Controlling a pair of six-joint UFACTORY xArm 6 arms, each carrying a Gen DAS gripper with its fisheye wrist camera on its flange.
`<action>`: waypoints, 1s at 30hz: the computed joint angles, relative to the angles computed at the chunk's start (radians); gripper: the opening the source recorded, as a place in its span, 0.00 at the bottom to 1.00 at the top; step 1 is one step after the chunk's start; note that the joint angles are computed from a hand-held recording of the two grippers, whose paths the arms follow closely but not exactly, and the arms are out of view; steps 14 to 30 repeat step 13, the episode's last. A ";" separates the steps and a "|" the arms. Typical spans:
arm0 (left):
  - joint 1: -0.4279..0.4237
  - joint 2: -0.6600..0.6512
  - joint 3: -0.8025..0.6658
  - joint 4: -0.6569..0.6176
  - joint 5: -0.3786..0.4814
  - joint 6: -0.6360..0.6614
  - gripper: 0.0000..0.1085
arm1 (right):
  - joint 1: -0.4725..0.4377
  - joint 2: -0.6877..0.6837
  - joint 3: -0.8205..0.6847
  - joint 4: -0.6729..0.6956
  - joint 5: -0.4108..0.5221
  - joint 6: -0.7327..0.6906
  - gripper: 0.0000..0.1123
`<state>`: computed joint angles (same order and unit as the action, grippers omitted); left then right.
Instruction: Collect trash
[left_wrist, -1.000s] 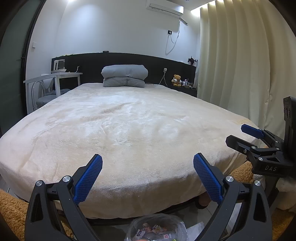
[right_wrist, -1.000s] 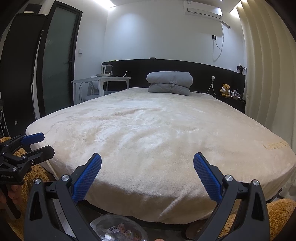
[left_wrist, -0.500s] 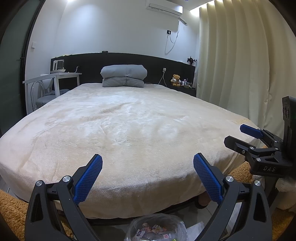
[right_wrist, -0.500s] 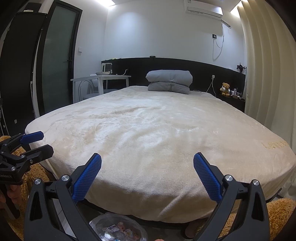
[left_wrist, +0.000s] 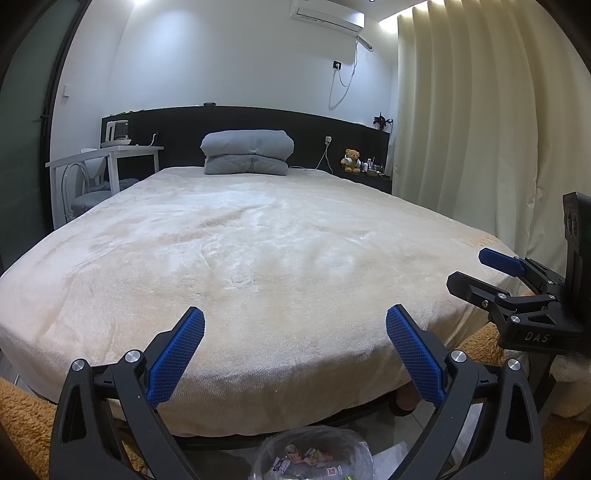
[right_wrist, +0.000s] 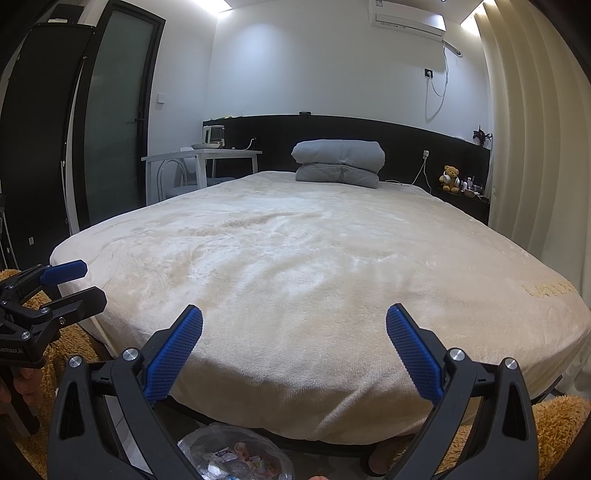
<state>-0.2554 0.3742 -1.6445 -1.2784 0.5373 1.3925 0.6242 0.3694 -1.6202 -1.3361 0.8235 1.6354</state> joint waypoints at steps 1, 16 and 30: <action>0.000 0.000 0.000 0.000 -0.001 0.000 0.89 | 0.000 0.000 0.000 0.000 0.000 -0.001 0.87; -0.004 -0.002 0.000 0.006 -0.005 -0.025 0.89 | -0.001 0.001 0.002 0.008 -0.006 -0.010 0.87; -0.004 -0.002 0.000 0.006 -0.005 -0.025 0.89 | -0.001 0.001 0.002 0.008 -0.006 -0.010 0.87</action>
